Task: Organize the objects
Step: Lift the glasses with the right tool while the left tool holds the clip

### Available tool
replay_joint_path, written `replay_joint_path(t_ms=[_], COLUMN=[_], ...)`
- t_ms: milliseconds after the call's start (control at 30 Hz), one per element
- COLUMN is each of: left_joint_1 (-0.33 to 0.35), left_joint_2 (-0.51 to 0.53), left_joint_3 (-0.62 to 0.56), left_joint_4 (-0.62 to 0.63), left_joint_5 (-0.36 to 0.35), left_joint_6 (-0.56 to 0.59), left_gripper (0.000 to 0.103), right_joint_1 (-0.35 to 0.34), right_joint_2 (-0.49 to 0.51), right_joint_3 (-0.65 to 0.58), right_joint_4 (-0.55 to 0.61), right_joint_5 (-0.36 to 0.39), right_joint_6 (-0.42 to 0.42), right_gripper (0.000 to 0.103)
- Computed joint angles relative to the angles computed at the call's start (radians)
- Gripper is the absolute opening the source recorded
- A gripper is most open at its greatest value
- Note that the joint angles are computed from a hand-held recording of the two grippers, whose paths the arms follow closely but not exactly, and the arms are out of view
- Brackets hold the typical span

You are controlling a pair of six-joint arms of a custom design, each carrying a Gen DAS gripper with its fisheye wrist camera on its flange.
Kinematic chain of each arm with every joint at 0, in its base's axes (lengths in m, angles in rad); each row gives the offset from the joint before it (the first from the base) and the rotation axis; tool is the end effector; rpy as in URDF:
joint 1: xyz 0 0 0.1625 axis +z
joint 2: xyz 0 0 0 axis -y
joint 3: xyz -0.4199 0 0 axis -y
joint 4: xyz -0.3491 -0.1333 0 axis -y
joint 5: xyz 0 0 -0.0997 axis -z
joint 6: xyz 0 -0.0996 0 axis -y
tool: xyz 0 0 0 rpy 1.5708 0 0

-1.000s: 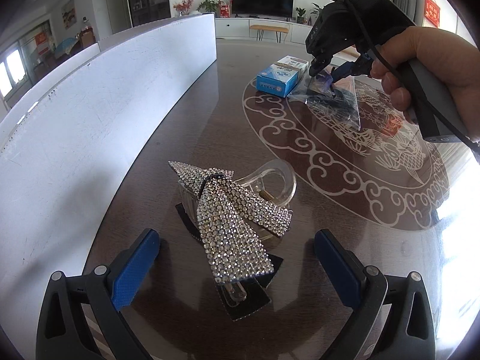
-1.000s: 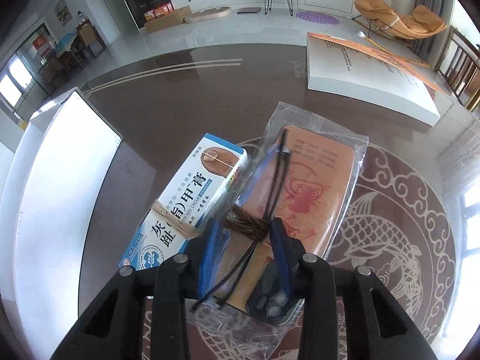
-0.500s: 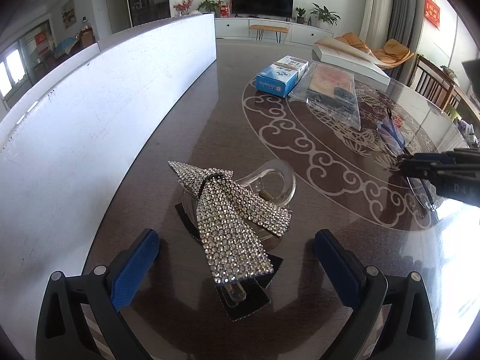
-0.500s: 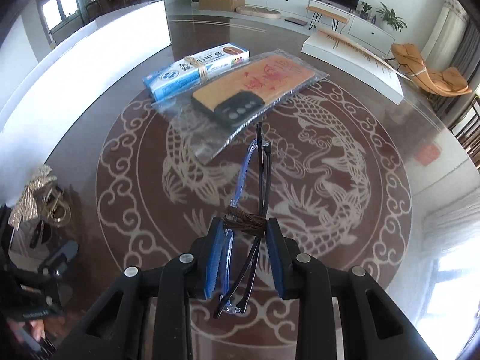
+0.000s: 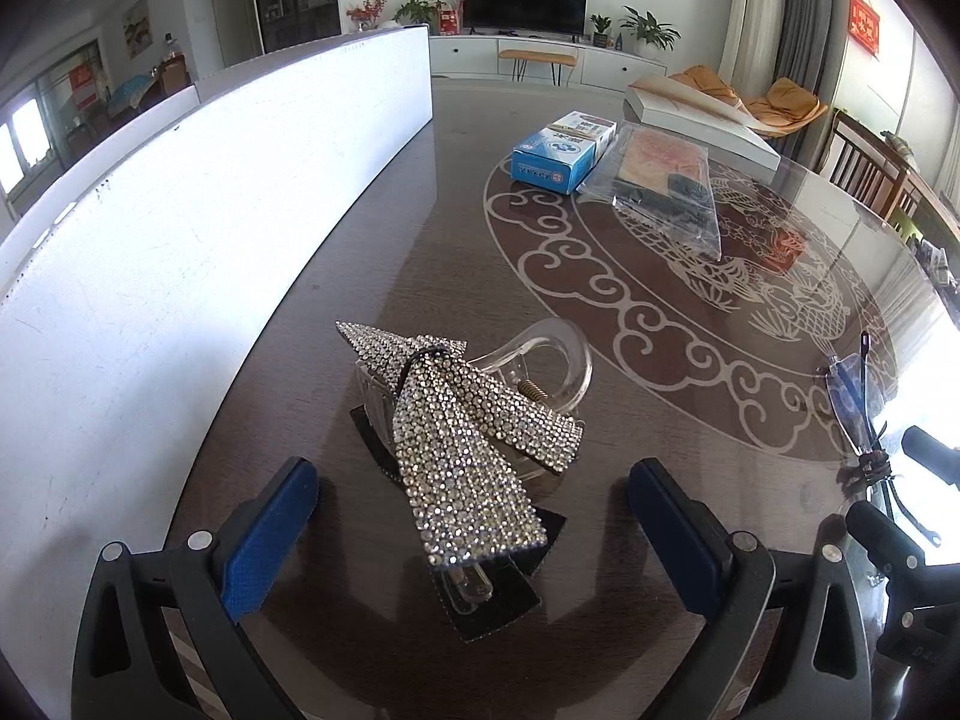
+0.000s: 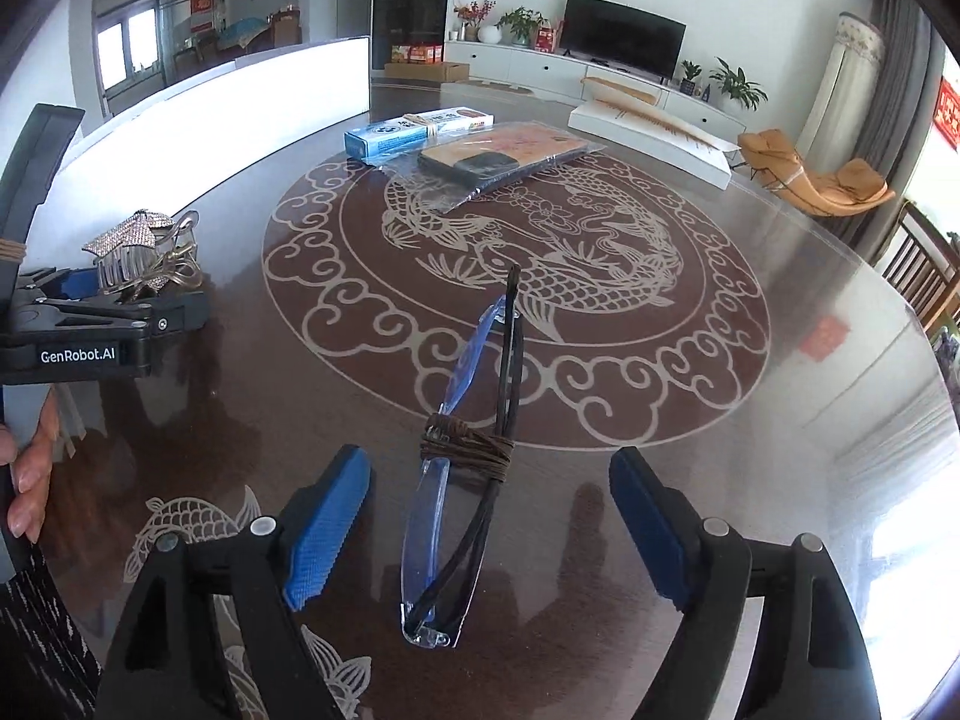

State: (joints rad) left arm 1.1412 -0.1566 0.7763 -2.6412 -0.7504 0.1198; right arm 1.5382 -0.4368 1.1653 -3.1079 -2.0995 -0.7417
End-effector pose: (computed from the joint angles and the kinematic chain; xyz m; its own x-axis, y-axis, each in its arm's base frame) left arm -0.1534 -0.8298 0.0075 -0.7025 0.0922 -0.7057 0.4622 0.8132 -0.3538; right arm 0.0579 -0.7743 0.1205 -0.6427 -0.1766 0.7454 -0.5584 0.7742 -0.2980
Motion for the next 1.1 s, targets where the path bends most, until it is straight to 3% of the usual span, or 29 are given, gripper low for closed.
replay_joint_path(t_ms=[233, 1100], left_joint_1=[-0.001, -0.001], left_joint_2=[-0.001, -0.002], left_joint_3=[0.0, 0.005], left_joint_4=[0.001, -0.003], left_joint_5=[0.0, 0.002], left_joint_6=[-0.001, 0.0], left_gripper=[0.103, 0.103], right_joint_1=[-0.01, -0.01], right_joint_2=[0.003, 0.003], right_joint_3=[-0.032, -0.03], right_joint_4=[0.073, 0.072], right_joint_5=[0.003, 0.004], right_joint_6=[0.084, 0.082], right_gripper=[0.103, 0.103])
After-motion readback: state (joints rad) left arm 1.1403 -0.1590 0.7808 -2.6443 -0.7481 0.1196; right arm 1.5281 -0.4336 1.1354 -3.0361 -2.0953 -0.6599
